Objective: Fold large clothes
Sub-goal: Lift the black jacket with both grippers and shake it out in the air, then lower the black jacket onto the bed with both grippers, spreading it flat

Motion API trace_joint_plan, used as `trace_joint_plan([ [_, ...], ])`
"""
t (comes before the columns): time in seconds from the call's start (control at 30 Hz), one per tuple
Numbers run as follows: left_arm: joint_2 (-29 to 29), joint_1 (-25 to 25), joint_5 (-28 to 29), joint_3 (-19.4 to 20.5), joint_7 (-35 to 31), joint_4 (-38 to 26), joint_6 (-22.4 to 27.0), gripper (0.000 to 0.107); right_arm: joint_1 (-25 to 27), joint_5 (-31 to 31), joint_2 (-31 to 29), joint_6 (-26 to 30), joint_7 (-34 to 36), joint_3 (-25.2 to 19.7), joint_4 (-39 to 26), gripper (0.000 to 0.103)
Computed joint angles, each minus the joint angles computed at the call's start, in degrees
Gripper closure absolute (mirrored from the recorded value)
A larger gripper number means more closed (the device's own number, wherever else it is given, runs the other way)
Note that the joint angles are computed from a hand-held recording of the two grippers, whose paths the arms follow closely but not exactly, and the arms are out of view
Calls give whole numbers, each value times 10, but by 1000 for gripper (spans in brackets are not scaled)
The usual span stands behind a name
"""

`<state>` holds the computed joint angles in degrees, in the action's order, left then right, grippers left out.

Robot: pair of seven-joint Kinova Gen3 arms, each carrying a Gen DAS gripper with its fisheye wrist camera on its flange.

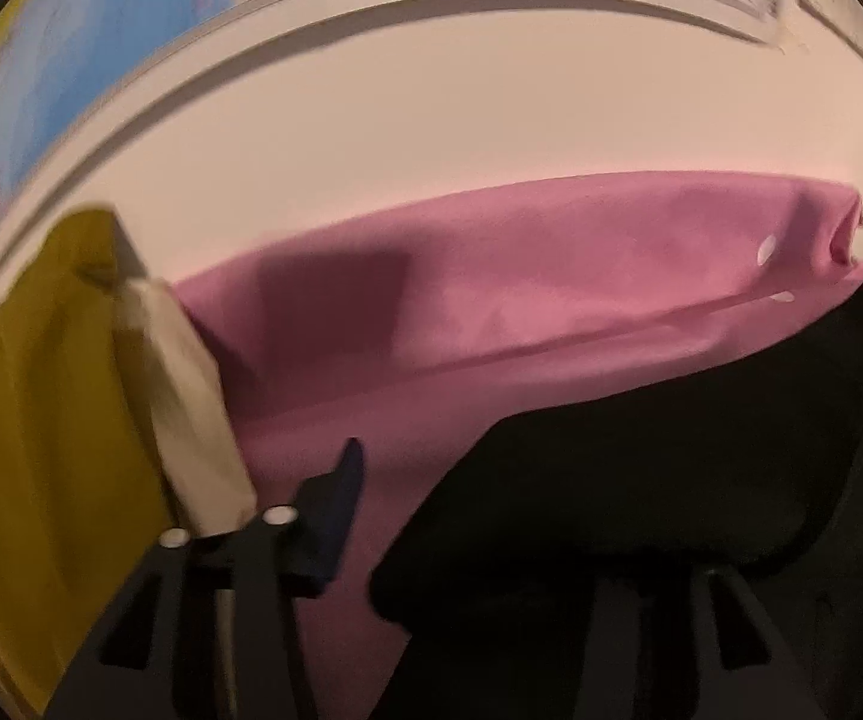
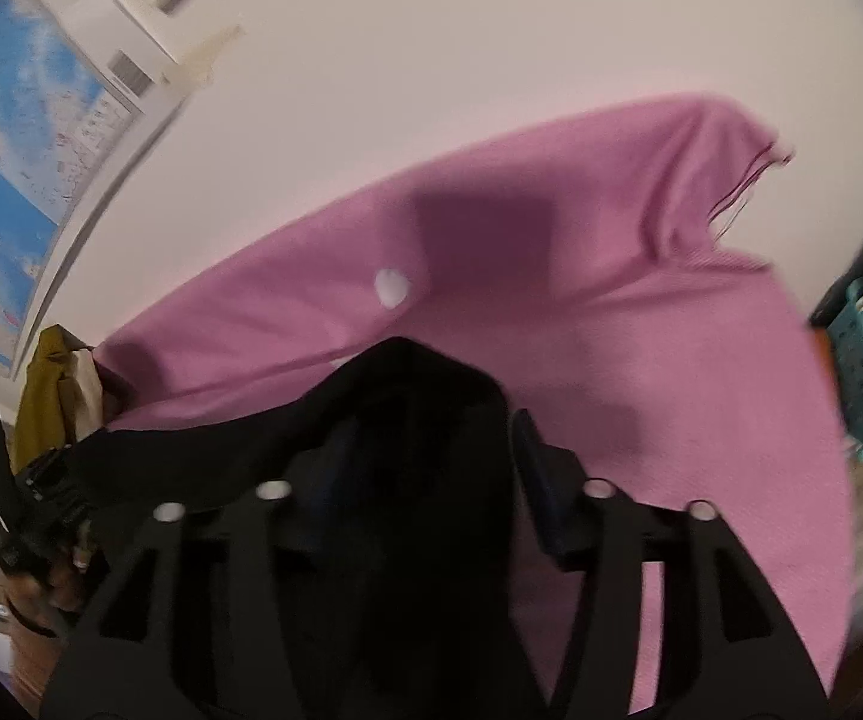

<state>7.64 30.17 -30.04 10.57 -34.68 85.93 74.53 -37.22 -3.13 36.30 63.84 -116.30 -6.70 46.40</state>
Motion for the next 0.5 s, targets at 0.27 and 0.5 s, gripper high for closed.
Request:
trace_joint_plan([
  [0.27,-144,28,77,-5,-132,90,-114,51,1,-6,-116,-69,134,-60,128,38],
  [0.5,-66,56,159,-21,-260,71,-136,60,-8,-37,12,53,151,-75,-30,52],
])
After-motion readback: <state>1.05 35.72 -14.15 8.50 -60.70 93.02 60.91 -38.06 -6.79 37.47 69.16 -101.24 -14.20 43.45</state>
